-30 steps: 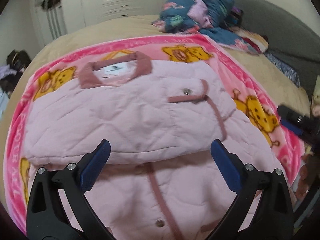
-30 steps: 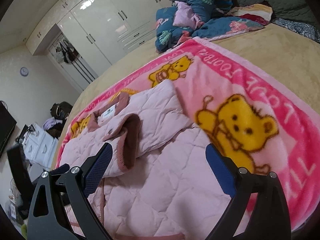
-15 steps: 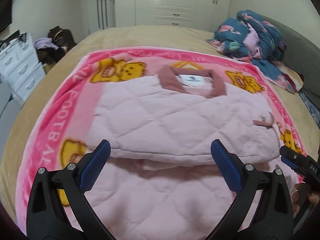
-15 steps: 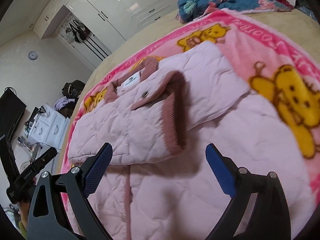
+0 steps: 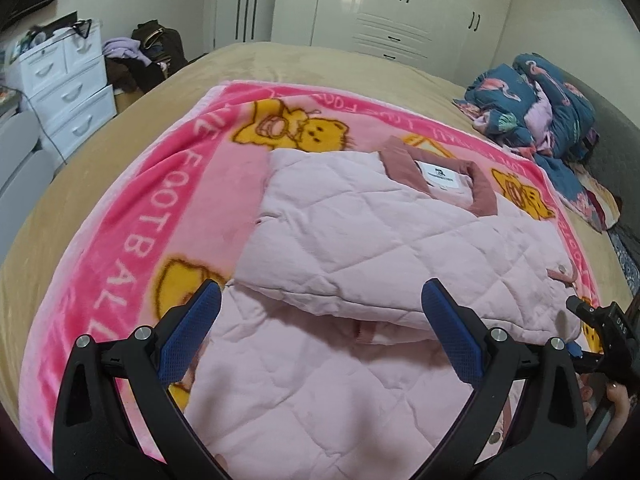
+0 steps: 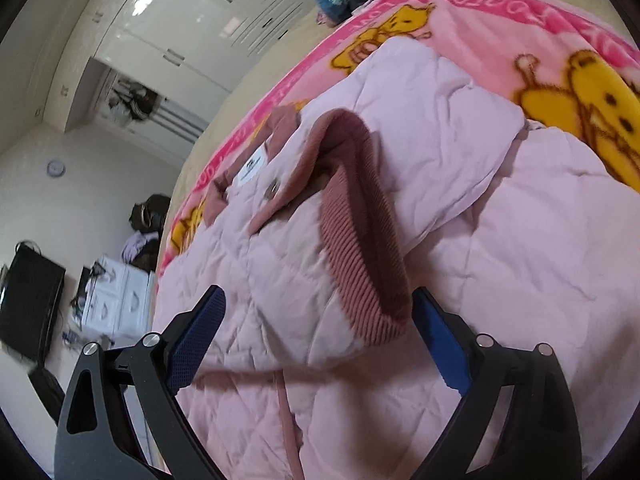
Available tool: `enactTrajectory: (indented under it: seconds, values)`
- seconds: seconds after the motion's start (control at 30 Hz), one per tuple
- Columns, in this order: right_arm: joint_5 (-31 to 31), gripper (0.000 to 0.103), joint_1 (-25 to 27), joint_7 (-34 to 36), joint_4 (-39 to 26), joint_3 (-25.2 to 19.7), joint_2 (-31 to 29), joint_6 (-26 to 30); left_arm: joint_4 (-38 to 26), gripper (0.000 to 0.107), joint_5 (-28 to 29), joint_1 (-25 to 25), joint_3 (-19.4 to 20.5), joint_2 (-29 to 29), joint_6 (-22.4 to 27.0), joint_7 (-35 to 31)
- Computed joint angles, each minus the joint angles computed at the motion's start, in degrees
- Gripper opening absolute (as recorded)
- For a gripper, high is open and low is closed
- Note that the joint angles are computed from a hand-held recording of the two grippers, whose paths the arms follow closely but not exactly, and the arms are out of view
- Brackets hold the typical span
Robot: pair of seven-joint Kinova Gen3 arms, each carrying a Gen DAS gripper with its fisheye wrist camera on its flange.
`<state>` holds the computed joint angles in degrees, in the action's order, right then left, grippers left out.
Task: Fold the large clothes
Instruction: 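Close the right tool on the cuff and lift it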
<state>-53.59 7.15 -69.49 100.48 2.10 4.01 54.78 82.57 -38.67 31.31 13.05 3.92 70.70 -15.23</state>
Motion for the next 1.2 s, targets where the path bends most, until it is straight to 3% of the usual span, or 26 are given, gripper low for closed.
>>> enactTrajectory:
  seconds: [0.17,0.23,0.33,0.67,0.83,1.2]
  values:
    - [-0.34,0.056,0.06,-0.17,-0.81,-0.28,1.28,0.10,1.03,0.094,0.39,-0.94,-0.31,-0.77,-0.64,0.64]
    - [-1.36,0.034,0.59,2.07,-0.55,-0.43,1.35,0.07,1.49,0.094,0.66,-1.44,-0.30,-1.15,-1.08,0.78]
    - [-3.63,0.023,1.00,7.68,0.14,-0.68,0.36,-0.58,1.53,0.094,0.87,-2.11,-0.21,-1.28,-1.30,0.78]
    - [-6.51,0.018,0.76,21.57,-13.19,-0.59,0.54,3.83,-1.32,0.094,1.16,-3.47,-0.78,-0.48,-2.53,-1.95]
    - [-5.64,0.018,0.18,24.98,-18.48,-1.25,0.90,3.75,-4.40,0.094,1.47,-3.58,-1.65,1.32,-2.96,-4.27]
    - [-1.08,0.018,0.13,25.63,-16.88,-1.54,2.16,-1.22,-8.78,0.094,4.40,-1.73,-4.28,5.59,-4.98,-8.78]
